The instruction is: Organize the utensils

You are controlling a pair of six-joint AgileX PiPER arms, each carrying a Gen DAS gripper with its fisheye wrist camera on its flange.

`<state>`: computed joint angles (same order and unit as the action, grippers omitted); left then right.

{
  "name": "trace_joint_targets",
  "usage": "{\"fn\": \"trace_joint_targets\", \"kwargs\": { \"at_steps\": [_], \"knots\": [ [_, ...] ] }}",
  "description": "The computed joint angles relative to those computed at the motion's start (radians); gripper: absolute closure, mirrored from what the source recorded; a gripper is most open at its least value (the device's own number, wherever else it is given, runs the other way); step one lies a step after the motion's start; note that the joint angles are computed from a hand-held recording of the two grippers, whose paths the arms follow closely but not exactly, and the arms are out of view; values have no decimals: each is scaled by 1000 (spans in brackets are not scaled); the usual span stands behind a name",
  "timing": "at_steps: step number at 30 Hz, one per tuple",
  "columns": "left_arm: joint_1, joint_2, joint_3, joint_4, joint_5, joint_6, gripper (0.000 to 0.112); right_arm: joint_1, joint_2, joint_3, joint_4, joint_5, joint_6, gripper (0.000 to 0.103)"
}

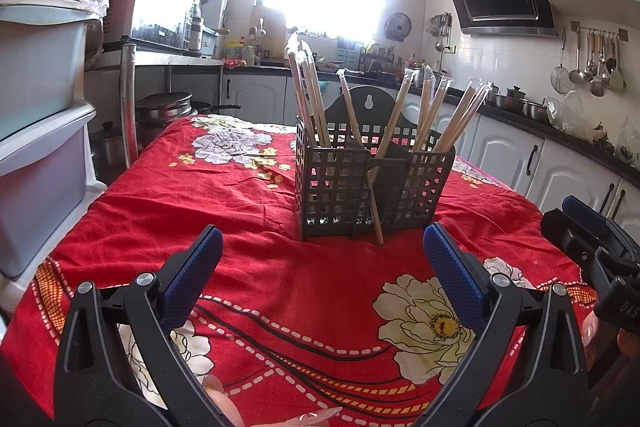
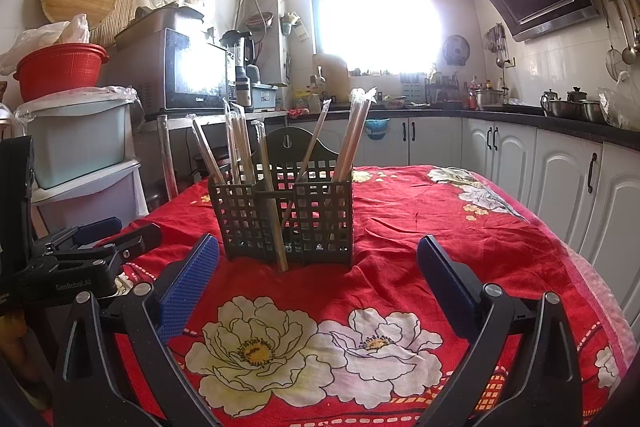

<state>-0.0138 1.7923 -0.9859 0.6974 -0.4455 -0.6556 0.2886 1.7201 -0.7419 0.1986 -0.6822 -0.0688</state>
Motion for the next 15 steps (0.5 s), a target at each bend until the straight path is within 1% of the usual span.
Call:
{"fn": "trace_joint_targets", "kwargs": {
  "at_steps": [15],
  "knots": [
    [-2,-1,1,-4,3,5,20,-2,-1,3,-4,-1,6,6]
  ]
}}
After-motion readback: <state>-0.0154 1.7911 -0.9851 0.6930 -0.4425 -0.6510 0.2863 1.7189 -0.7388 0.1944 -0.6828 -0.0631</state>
